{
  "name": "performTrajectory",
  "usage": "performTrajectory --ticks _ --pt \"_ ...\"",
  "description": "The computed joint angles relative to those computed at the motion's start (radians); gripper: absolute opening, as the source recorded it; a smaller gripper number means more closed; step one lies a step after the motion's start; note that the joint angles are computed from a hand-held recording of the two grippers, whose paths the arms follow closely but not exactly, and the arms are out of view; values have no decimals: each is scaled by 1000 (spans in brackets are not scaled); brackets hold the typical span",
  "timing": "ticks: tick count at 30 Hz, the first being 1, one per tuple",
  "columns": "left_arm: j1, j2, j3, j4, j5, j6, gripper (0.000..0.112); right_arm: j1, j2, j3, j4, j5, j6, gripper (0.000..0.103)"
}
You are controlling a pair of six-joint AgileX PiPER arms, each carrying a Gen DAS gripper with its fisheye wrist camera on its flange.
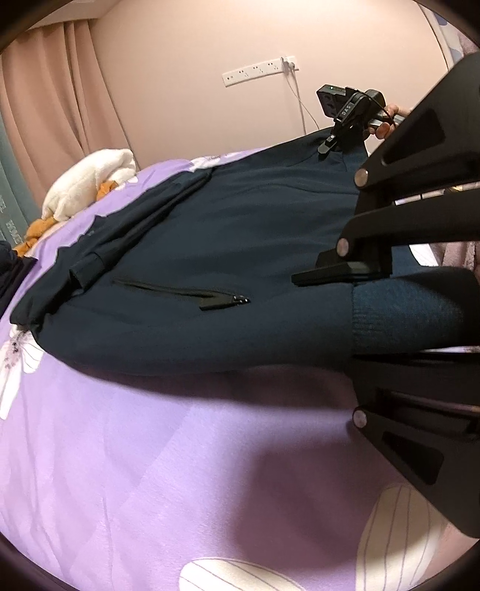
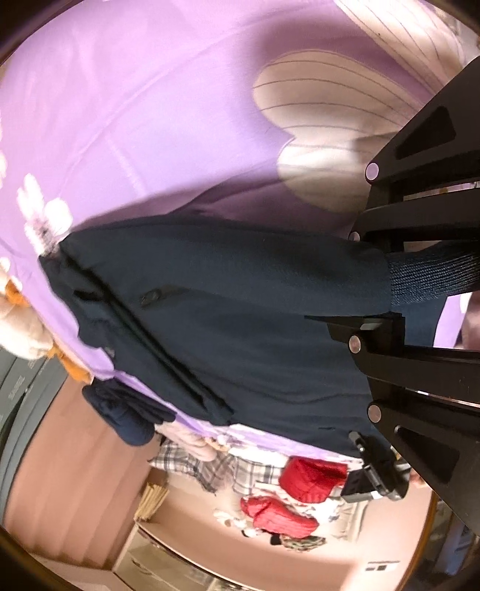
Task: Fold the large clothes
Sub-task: 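Lift the hem band with both grippers toward the collar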
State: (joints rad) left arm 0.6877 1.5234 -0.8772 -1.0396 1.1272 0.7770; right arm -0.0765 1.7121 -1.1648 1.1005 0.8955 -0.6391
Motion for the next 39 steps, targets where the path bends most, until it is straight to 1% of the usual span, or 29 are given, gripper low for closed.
performTrajectory --ticks 2,5,13,18,23,28,32,39 --pt "11 -13 10 -27 8 30 11 8 -15 7 27 -16 -21 15" --pt "19 -17 14 -56 25 57 11 19 -21 0 56 -18 -47 15" --pt "27 -43 10 -109 61 95 11 16 -27 -1 180 16 -143 15" --pt "17 -74 4 -114 57 117 11 16 -49 20 233 1 -192 14" --pt "12 -88 2 -117 48 124 11 -6 -66 52 290 24 -253 14" --pt "16 -109 5 -126 45 125 11 -4 -84 62 294 31 -269 14" --pt "17 -145 2 -118 47 132 11 -17 -90 75 327 55 -303 14" --pt "9 -182 6 -118 19 157 9 -22 -117 88 342 72 -309 14"
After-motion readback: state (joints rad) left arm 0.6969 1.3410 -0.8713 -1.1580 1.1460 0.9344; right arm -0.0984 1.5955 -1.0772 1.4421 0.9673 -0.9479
